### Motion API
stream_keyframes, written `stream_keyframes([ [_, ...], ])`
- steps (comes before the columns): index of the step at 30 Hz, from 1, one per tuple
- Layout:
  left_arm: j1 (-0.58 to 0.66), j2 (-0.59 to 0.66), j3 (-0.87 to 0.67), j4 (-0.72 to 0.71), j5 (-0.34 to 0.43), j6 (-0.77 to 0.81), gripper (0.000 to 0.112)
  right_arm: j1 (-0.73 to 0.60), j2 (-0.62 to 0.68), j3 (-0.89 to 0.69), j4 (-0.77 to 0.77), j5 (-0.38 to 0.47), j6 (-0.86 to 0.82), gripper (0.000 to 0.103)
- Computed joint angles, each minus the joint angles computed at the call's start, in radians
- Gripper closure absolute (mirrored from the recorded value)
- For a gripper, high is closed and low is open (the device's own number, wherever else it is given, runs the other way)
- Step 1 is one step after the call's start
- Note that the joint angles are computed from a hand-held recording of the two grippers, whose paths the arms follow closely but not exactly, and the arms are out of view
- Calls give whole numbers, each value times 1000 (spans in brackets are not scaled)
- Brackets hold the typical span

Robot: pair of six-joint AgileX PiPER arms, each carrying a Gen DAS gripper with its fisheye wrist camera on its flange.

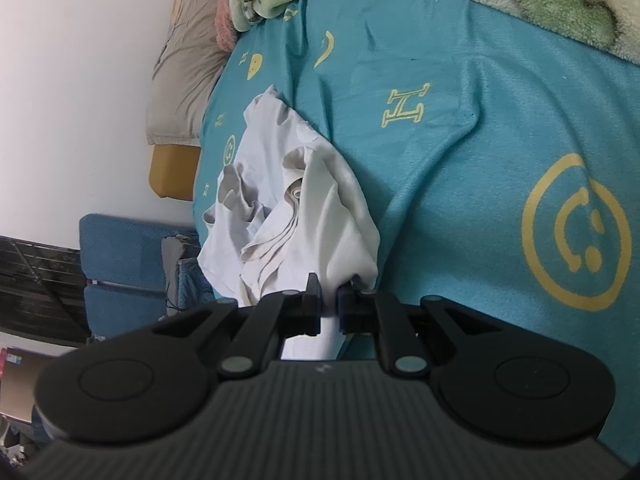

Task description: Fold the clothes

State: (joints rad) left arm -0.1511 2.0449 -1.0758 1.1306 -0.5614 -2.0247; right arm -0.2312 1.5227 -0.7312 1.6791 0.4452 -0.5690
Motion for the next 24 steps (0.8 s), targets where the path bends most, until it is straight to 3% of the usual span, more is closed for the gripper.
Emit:
stream_keyframes([
  [8, 35, -11, 27, 2, -26, 9, 100, 22, -8, -3, -53, -42, 31, 93],
  [17, 57, -67, 65, -16, -60, 74, 106, 28, -32, 4, -13, -55, -46, 93],
  [24, 77, -213, 166, -69, -109, 202, 108, 20, -126, 27, -27, -54, -65, 93],
])
